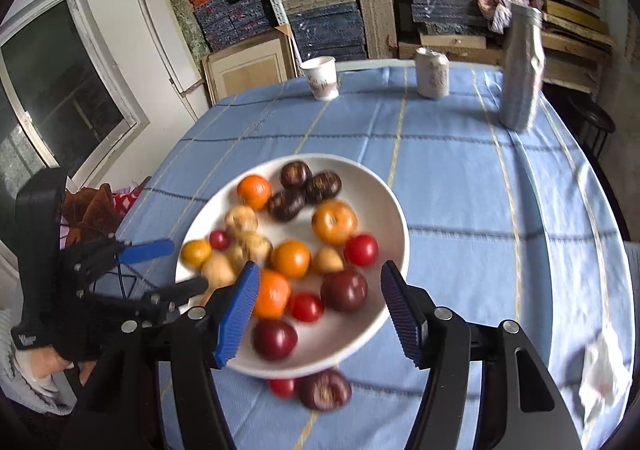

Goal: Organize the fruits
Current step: 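Withdraw both tools from the plate toward the remaining fruits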

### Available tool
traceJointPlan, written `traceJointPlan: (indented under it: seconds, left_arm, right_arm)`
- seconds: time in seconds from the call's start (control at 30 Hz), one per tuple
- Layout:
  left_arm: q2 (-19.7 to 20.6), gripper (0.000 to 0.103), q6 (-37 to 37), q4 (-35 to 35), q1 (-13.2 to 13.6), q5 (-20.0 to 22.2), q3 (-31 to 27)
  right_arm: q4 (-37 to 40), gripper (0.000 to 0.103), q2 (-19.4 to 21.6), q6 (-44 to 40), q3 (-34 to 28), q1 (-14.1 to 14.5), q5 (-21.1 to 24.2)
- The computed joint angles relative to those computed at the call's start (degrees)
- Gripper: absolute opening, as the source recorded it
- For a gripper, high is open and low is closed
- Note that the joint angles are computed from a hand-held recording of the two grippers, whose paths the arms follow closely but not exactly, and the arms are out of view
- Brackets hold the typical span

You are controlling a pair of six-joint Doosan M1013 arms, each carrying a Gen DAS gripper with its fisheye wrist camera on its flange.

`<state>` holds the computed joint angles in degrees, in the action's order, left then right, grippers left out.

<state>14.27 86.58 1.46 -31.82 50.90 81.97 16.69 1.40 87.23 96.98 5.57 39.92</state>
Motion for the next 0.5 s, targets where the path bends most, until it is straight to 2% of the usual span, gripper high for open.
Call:
traceJointPlan:
  seconds: [0.23,0.43,0.5]
  left_arm:
    - [-2.32,0.070,2.79,-3.05,-2.19,0.42,4.68]
    - [-2.16,0.070,2.69,-4.66,-3.79,0.56,5.39]
    - [-2.15,0.078,1.06,-4.04,-4.45,-0.76,5.78]
  right_arm:
    - [-2.10,0.066,-3.66,3.64,4.54,-0.76,0.99]
    - [-2.67,0.067,-6.36,4.85,7.56,-2.19,2.18]
    - [-2.99,0.067,-7.06,4.85,8.10,-2.71,2.57]
